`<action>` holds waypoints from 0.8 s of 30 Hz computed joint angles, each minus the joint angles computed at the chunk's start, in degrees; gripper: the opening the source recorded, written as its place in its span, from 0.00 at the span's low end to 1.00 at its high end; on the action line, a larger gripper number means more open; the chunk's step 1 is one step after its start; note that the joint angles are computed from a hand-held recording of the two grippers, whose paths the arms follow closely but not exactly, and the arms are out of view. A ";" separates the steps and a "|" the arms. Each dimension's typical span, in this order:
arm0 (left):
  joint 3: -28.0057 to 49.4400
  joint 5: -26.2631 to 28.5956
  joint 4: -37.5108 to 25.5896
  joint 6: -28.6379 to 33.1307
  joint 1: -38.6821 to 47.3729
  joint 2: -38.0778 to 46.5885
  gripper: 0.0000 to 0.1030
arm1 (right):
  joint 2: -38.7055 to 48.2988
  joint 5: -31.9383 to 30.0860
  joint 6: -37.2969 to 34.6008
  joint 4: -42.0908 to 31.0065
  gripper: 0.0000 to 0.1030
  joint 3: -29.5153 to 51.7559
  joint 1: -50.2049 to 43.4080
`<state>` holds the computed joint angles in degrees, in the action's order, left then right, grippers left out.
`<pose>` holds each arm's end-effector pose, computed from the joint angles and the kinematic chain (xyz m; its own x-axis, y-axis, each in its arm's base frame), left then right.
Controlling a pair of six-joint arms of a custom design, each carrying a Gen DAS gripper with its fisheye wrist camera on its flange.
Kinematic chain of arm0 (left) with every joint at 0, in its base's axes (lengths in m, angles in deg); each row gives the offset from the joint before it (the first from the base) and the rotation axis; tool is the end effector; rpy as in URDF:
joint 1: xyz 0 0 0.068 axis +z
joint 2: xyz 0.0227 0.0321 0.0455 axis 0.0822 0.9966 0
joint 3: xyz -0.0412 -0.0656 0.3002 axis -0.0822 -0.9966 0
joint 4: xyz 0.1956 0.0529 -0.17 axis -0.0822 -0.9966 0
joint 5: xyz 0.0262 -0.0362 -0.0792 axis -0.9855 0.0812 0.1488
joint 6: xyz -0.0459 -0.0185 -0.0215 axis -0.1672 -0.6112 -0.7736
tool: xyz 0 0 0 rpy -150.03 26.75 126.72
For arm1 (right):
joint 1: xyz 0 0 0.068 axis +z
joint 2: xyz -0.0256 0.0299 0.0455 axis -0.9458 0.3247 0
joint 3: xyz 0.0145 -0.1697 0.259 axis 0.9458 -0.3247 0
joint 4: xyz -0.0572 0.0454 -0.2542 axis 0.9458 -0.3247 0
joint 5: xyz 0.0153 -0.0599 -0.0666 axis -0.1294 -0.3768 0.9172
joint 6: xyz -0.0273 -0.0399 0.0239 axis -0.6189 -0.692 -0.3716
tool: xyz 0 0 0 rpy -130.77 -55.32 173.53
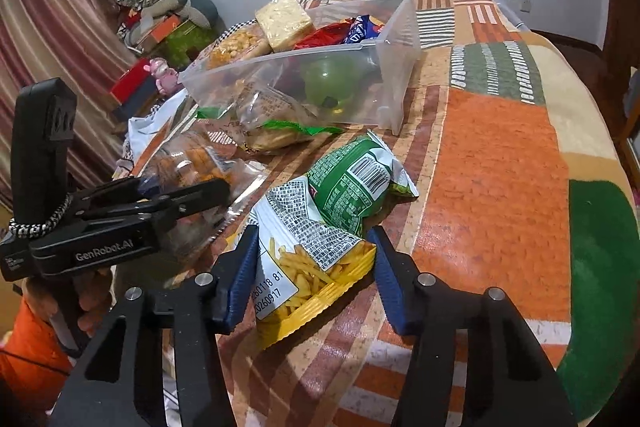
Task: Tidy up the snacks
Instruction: 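Grasp an orange snack bag with the left tool while the right tool grasps a white chip bag, then lower both held bags into the clear box and open both tools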
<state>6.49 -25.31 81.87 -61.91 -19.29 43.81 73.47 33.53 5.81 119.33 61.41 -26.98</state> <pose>0.2839 -0.1354 0.0162 -0.7658 0.2840 -0.5769 0.4785 0.8510 -0.2163 0.1961 0.1793 0.0005 -0.7922 0.1492 -0.5917 -0.0608 0.9455 0.3198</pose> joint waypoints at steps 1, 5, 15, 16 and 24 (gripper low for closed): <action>-0.42 0.06 0.11 0.14 0.27 -0.54 0.55 | -0.42 -0.19 -0.01 -0.06 0.46 -0.10 -0.16; -2.14 0.57 0.73 -0.01 1.30 -2.94 0.55 | -2.80 -0.44 0.07 0.71 0.34 -1.49 -0.01; -4.95 0.98 0.94 0.63 2.91 -9.54 0.55 | -7.36 3.42 -1.36 -1.37 0.30 -2.17 1.48; -5.01 1.11 0.81 0.65 3.04 -10.10 0.55 | -7.92 3.79 -1.49 -1.19 0.30 -2.46 1.48; -4.16 1.13 -0.65 1.03 3.73 -13.93 0.55 | -15.10 7.18 -3.92 -1.56 0.30 -4.64 -0.44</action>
